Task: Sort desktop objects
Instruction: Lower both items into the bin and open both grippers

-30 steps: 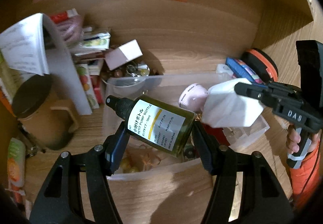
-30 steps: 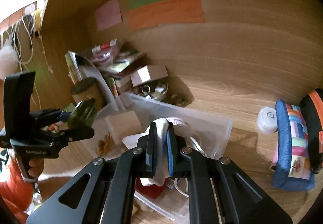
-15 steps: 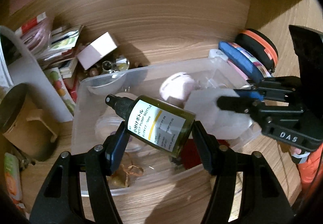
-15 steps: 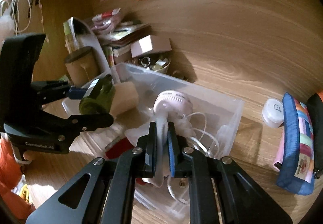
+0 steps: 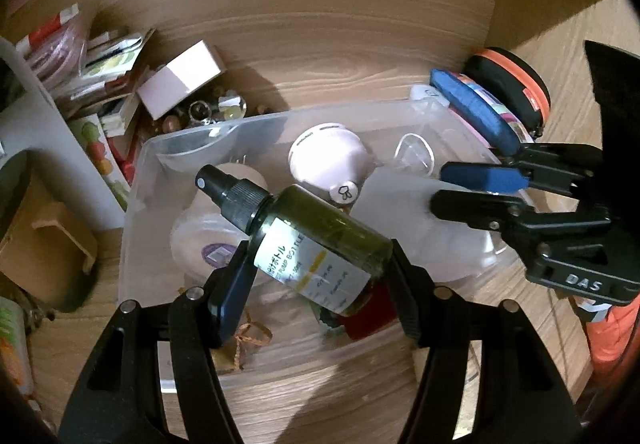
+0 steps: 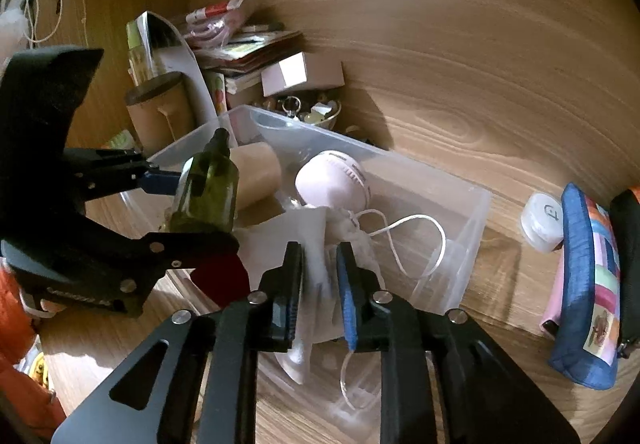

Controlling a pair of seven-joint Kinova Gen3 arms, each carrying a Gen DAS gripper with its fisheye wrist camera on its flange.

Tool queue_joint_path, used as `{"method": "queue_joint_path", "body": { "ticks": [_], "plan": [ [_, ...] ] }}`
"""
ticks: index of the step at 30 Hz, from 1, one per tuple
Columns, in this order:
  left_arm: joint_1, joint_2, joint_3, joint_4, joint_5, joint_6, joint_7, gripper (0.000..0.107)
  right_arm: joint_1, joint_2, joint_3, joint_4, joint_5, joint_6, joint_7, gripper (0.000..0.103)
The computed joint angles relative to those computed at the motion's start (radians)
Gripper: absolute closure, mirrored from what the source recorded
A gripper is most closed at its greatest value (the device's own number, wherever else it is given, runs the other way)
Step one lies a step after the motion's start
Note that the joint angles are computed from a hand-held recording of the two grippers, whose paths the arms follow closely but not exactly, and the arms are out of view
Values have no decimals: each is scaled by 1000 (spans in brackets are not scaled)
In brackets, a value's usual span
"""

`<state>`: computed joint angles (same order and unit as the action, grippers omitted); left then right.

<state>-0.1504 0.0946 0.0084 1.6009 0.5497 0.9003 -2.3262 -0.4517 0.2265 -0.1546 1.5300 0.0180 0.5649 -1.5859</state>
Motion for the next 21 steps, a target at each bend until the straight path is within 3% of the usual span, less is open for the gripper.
{"method": "queue_joint_path", "body": {
  "ticks": [5, 12, 19, 21],
  "plan": [
    [-4, 0, -5, -5, -11, 10, 18, 44, -2, -17, -1, 23, 3, -36, -7, 72],
    [-3, -10, -10, -8, -39, 13, 46, 40, 4, -31, -3, 50, -9, -81, -15, 48],
    [8, -43, -20, 5, -100, -10, 97, 37, 47, -27, -32, 47, -96, -80, 52, 47],
    [4, -61, -28, 17, -100, -17, 93, 36, 44, -24, -27, 44, -101, -76, 51, 42]
  ]
}}
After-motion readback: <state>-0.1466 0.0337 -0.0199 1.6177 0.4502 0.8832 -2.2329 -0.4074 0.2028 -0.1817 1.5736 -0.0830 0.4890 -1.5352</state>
